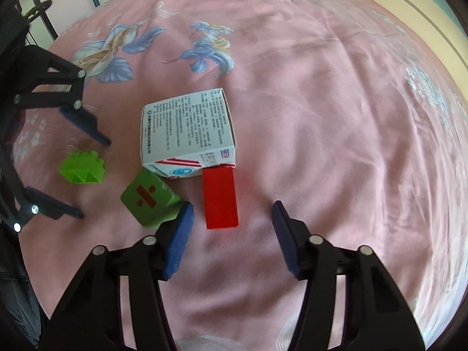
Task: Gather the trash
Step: 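Grasp the green Lego brick with the left tool while the right tool grasps the red block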
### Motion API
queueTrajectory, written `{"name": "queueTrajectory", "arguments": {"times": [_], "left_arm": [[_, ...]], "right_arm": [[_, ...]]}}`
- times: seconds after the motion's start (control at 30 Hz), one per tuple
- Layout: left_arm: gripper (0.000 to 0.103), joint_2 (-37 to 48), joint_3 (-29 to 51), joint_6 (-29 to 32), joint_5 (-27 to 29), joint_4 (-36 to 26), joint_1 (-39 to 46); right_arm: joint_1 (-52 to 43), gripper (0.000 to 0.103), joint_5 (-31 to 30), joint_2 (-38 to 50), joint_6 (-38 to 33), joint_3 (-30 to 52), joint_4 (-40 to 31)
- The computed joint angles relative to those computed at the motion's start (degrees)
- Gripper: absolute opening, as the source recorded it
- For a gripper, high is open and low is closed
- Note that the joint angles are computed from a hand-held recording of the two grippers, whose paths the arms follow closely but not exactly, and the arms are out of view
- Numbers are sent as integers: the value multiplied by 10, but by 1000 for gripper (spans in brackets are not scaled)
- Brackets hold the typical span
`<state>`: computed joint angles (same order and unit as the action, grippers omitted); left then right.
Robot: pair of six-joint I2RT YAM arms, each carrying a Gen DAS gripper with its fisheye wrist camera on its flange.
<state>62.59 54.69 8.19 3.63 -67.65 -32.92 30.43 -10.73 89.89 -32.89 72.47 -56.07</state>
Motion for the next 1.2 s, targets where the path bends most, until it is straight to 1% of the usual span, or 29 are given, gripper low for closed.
{"name": "queueTrajectory", "arguments": {"times": [0.03,0.07,0.1,0.13,0.2,0.27,0.4,0.6,0.77,0.87,1.07,1.2], "left_arm": [[63,-1,-1,0,2,1,-1],[58,-1,-1,2,5,0,-1],[56,-1,-1,4,6,1,-2],[53,-1,-2,4,6,1,-3],[51,0,-2,3,6,2,-6],[44,-1,-4,0,10,3,-5],[39,-6,-7,3,12,-1,-4],[23,-18,-18,-22,6,-5,-35],[23,-22,-24,-19,10,-2,-31],[23,-28,-27,-8,13,-5,-20],[23,-30,-24,-4,5,-9,-25],[23,-36,-22,0,5,-17,-24]], "right_arm": [[1,50,-2,-1,1,-1,2],[2,45,-5,-2,0,-2,1],[5,40,-6,0,-2,0,-2],[6,39,-6,0,-3,0,-2],[11,36,0,-1,-1,-1,-1],[17,31,1,0,-1,-1,-5],[25,28,8,0,1,-3,-4],[27,24,11,0,1,-3,-7],[31,21,14,1,0,-4,-8],[29,21,11,1,0,-4,-9],[26,21,8,-4,-3,-3,-21],[26,21,20,-19,-13,-5,-40]]}}
